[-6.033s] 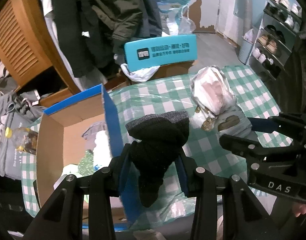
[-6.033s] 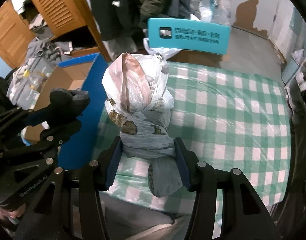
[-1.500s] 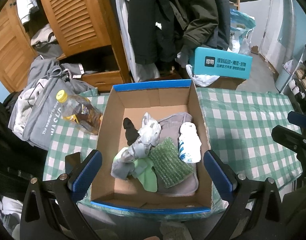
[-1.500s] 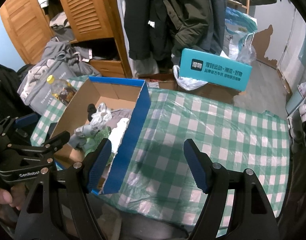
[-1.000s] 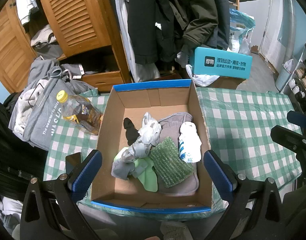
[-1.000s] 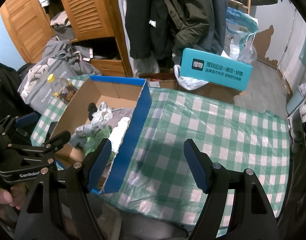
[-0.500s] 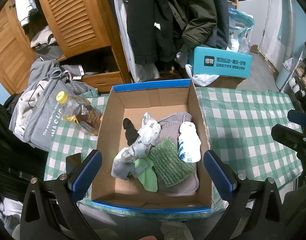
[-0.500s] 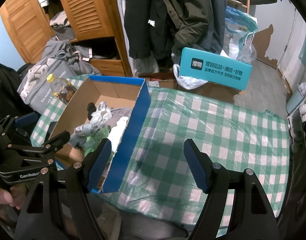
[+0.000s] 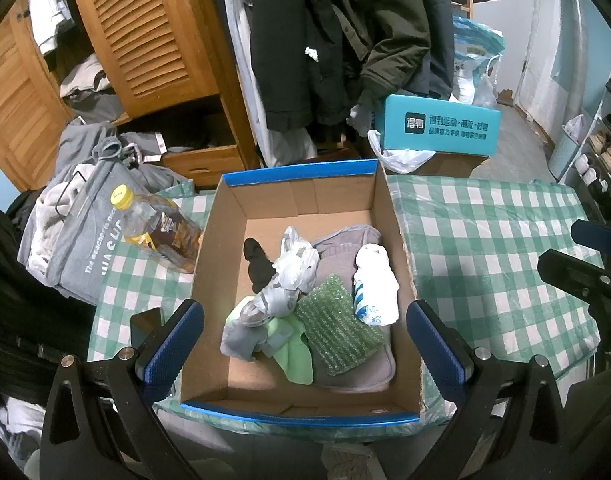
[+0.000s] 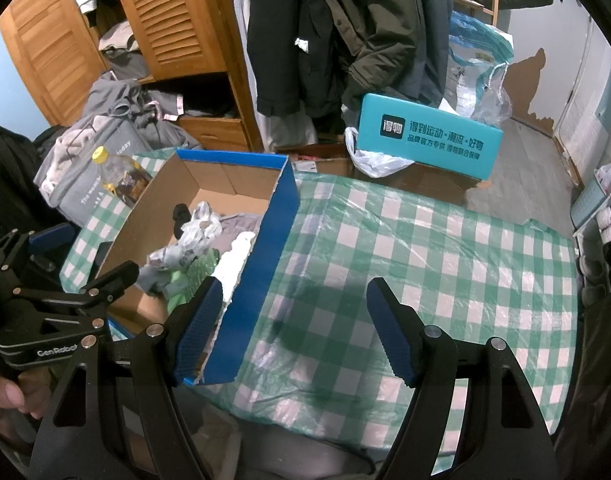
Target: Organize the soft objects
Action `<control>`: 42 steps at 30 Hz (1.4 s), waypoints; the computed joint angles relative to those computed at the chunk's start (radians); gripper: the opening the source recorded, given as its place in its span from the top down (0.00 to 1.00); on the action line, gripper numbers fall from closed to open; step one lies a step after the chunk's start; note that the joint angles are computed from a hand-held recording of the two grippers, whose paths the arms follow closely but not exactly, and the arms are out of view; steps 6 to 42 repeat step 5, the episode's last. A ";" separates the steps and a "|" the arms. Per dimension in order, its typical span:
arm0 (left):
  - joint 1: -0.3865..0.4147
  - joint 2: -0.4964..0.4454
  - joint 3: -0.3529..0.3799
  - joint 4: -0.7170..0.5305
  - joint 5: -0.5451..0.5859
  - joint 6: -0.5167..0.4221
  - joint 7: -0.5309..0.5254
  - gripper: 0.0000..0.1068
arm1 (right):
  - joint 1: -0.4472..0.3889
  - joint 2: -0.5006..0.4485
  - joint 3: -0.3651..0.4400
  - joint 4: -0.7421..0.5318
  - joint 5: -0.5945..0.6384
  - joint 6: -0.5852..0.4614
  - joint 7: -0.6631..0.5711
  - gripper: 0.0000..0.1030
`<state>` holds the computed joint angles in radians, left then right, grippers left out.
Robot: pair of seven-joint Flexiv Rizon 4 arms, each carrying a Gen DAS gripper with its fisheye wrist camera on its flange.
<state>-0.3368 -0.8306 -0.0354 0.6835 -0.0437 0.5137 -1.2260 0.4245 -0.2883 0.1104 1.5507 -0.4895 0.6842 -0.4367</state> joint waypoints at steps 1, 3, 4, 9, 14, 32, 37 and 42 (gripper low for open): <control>0.000 -0.001 -0.001 -0.001 0.001 0.001 0.002 0.04 | -0.001 0.003 0.000 0.008 0.000 0.004 0.002 0.28; -0.002 -0.003 0.000 -0.004 0.002 0.000 0.002 0.04 | -0.002 0.006 0.001 0.014 0.000 0.004 0.004 0.28; -0.002 -0.002 0.000 -0.004 0.001 -0.001 0.002 0.04 | -0.003 0.009 0.002 0.021 0.000 0.007 0.005 0.28; -0.002 -0.002 0.000 -0.004 0.001 -0.003 0.000 0.04 | -0.004 0.012 0.002 0.025 0.000 0.007 0.008 0.28; -0.002 -0.002 0.000 -0.004 0.001 -0.003 0.000 0.04 | -0.004 0.012 0.002 0.025 0.000 0.007 0.008 0.28; -0.002 -0.002 0.000 -0.004 0.001 -0.003 0.000 0.04 | -0.004 0.012 0.002 0.025 0.000 0.007 0.008 0.28; -0.002 -0.002 0.000 -0.004 0.001 -0.003 0.000 0.04 | -0.004 0.012 0.002 0.025 0.000 0.007 0.008 0.28; -0.002 -0.002 0.000 -0.004 0.001 -0.003 0.000 0.04 | -0.004 0.012 0.002 0.025 0.000 0.007 0.008 0.28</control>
